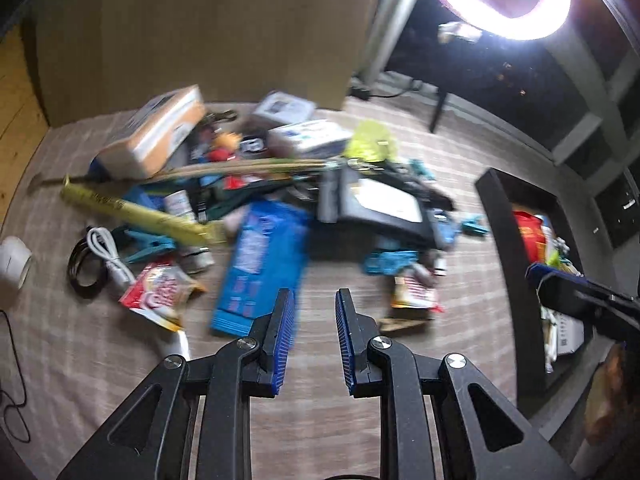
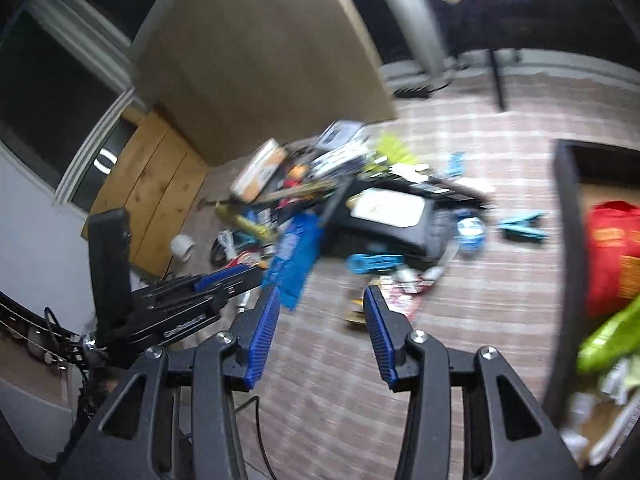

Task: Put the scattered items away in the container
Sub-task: 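Move both open tools back to the blue packet on the pile, then pinch the blue wet-wipe packet with both tools and lift it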

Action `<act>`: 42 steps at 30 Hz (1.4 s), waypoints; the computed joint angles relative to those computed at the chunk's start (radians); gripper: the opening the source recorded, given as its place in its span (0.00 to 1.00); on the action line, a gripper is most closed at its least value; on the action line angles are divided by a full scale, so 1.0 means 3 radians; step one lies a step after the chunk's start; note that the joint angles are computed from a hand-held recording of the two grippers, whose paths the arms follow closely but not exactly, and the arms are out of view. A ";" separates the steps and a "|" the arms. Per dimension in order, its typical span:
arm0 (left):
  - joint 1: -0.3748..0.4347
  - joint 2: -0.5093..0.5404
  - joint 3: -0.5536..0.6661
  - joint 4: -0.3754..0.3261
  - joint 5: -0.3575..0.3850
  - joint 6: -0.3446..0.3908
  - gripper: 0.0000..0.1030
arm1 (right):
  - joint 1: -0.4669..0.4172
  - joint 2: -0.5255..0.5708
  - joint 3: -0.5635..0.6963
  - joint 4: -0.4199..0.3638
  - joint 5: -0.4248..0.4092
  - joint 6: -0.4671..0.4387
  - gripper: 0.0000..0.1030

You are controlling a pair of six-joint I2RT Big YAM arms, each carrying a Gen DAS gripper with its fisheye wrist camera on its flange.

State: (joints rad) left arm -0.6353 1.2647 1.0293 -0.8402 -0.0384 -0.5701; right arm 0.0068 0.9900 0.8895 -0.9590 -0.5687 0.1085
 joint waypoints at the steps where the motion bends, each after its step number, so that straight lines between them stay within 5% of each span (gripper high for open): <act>1: 0.0056 0.0012 -0.0023 0.0012 0.0034 0.0043 0.19 | 0.0121 0.0082 0.0019 0.0060 0.0042 0.0088 0.42; 10: 0.0401 0.0219 -0.0128 0.0161 0.0247 0.0300 0.19 | 0.0786 0.0915 0.0221 0.0398 0.0418 0.0542 0.42; 18: 0.0562 0.0415 -0.0107 0.0253 0.0456 0.0451 0.19 | 0.0846 0.1376 0.0378 0.0436 0.0462 0.0715 0.40; 24: 0.0606 0.0491 -0.0137 0.0389 0.0659 0.0535 0.19 | 0.0833 0.1448 0.0393 0.0537 0.0444 0.0795 0.38; 28: 0.0611 0.0479 -0.0201 0.0492 0.0843 0.0559 0.16 | 0.0750 0.1522 0.0392 0.0567 0.0098 0.0857 0.31; 32: 0.0475 0.0481 -0.0215 0.0480 0.0736 0.0635 0.11 | 0.0751 0.1497 0.0374 0.0582 0.0118 0.0835 0.27; 36: 0.0396 0.0455 -0.0234 0.0529 0.0673 0.0488 0.01 | 0.0738 0.1497 0.0356 0.0501 -0.0027 0.0806 0.07; 42: 0.0212 0.0234 -0.0240 0.0540 0.0524 0.0291 0.02 | 0.0685 0.1212 0.0294 0.0454 -0.0109 0.0750 0.05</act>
State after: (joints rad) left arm -0.5716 1.3350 0.9572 -0.6781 0.1187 -0.4827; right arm 0.2122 1.3535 0.9776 -0.8229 -0.6012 0.3336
